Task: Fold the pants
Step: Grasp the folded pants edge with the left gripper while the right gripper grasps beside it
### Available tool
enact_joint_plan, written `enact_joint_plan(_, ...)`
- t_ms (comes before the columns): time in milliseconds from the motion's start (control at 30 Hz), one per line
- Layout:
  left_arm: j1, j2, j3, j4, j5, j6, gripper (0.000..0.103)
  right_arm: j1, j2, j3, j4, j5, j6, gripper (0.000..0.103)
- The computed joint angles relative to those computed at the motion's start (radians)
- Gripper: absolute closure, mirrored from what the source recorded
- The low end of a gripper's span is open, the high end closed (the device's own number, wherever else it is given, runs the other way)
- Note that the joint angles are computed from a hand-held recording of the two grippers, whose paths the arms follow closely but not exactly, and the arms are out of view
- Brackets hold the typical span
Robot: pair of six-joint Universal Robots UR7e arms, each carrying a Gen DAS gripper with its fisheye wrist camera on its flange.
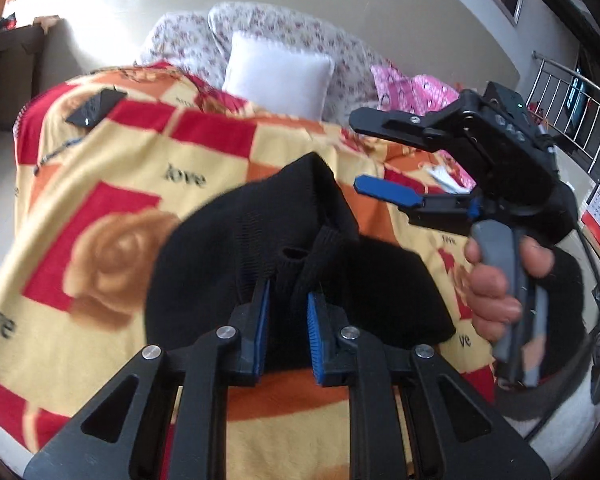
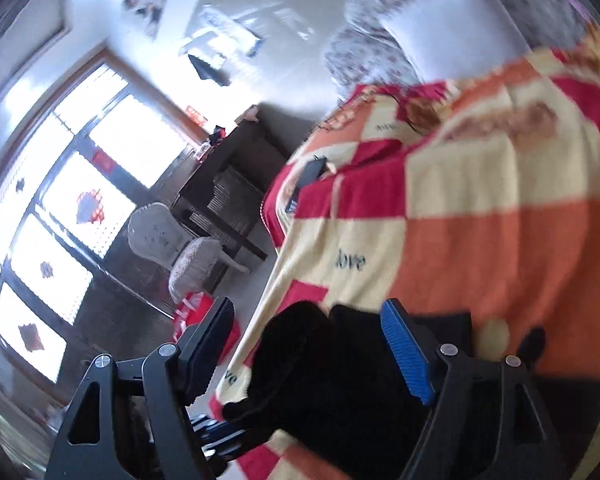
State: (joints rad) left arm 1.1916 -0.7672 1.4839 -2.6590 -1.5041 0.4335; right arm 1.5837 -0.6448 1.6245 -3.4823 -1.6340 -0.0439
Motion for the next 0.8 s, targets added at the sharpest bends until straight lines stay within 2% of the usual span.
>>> enact_joint_plan(100,-0.006,-0.003,0.017,-0.025,0.015,0.003,0.088,-0.007,0.003,0.014,0.027,0.027,0.041,0.025)
enact_joint_plan(167,-0.013,-0.007,0.03,-0.042,0.033,0.014,0.088,-0.003,0.02,0.01,0.026,0.041,0.043,0.017)
enact_joint_plan(233,-0.01,-0.015,0.043,-0.053,0.04,0.026,0.088,0.01,0.045,-0.02,0.05,0.011,0.047,0.014)
enact_joint_plan(300,-0.018,-0.024,0.066,-0.066,0.062,0.034,0.088,0.022,0.076,-0.08,0.143,-0.047,0.05,0.017)
enact_joint_plan(333,-0.022,-0.027,0.074,-0.071,0.075,0.041,0.088,0.023,0.093,-0.106,0.173,-0.059,0.036,0.028)
enact_joint_plan(367,-0.023,-0.029,0.08,-0.077,0.086,0.048,0.086,0.022,0.105,-0.115,0.175,-0.074,0.022,0.054)
enact_joint_plan(400,-0.024,-0.031,0.083,-0.081,0.096,0.056,0.085,0.031,0.121,-0.136,0.185,-0.127,0.002,0.07)
enact_joint_plan(433,-0.023,-0.042,0.083,-0.06,0.089,0.055,0.083,0.03,0.125,-0.142,0.184,-0.143,-0.014,0.086)
enact_joint_plan(500,-0.012,-0.062,0.073,-0.012,0.049,0.056,0.066,0.017,0.106,-0.11,0.165,-0.106,-0.019,0.089)
enact_joint_plan(533,-0.006,-0.074,0.066,0.011,0.021,0.071,0.058,0.021,0.096,-0.096,0.151,-0.112,-0.034,0.093)
enact_joint_plan(567,-0.006,-0.077,0.065,-0.004,0.027,0.077,0.042,0.03,0.078,-0.071,0.126,-0.12,-0.06,0.093)
enact_joint_plan(600,-0.009,-0.084,0.073,-0.043,0.04,0.083,0.039,0.036,0.063,-0.052,0.105,-0.123,-0.072,0.093)
enact_joint_plan(800,-0.025,-0.07,0.038,-0.076,0.051,0.089,0.039,0.062,-0.062,0.113,-0.088,-0.195,-0.129,0.093)
